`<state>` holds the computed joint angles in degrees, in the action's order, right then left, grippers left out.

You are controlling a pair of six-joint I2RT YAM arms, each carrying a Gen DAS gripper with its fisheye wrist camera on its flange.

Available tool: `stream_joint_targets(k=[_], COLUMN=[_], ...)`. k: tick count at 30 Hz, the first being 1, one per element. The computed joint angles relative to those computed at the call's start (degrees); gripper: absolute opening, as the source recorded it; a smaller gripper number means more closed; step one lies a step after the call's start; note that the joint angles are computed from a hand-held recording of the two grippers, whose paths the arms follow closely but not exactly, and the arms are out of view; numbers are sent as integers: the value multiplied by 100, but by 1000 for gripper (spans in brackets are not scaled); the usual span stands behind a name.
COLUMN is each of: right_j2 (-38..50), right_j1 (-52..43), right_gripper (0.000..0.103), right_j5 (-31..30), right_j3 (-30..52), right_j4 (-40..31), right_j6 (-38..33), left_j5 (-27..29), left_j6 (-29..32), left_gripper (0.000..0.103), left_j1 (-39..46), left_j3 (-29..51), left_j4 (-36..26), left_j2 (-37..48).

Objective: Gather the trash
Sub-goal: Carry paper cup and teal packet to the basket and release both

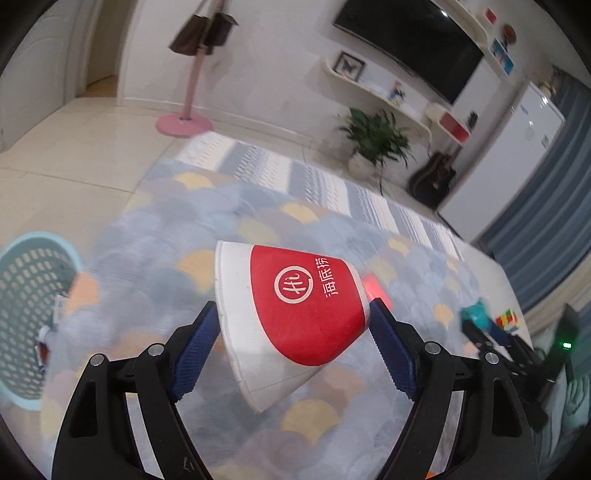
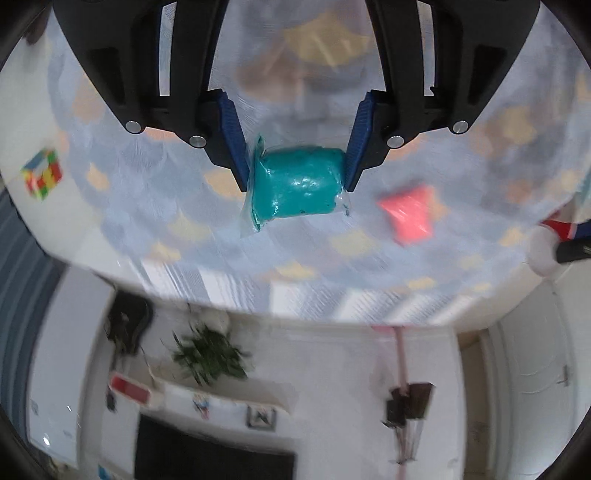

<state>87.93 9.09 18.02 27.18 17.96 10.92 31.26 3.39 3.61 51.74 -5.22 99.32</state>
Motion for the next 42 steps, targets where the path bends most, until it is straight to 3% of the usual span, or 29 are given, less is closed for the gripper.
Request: stream_joint_targets(k=[6,13,23,29,37,42], right_j2=[-306,839,3323,4755,6277,6679], right_j1=[1614,2760,3495,3565,3652,3630], right_gripper=[47,47,47,47,48,50], right_j5=[869,1048,635,54,-398,-461], right_j3=[1171,3138,6197,7890,9695,10294], right_j4=[-1270,-2019,-2901,-3490,-4429,-4726], right_j6=[99,203,479,772,1139,1163], left_j5=[415,613,333,166,7,-77], left_j6=[214,389,554,413,447,286], left_gripper=[79,79,79,79,80,81], left_j1=[1083,2183,3294,3763,3882,3826], left_j3=[331,869,1780,2892,3613,3746], left_j4=[-285,-595,-750,-1361,-1809,-1828], left_j2=[7,391,1262,2300,3022,3244])
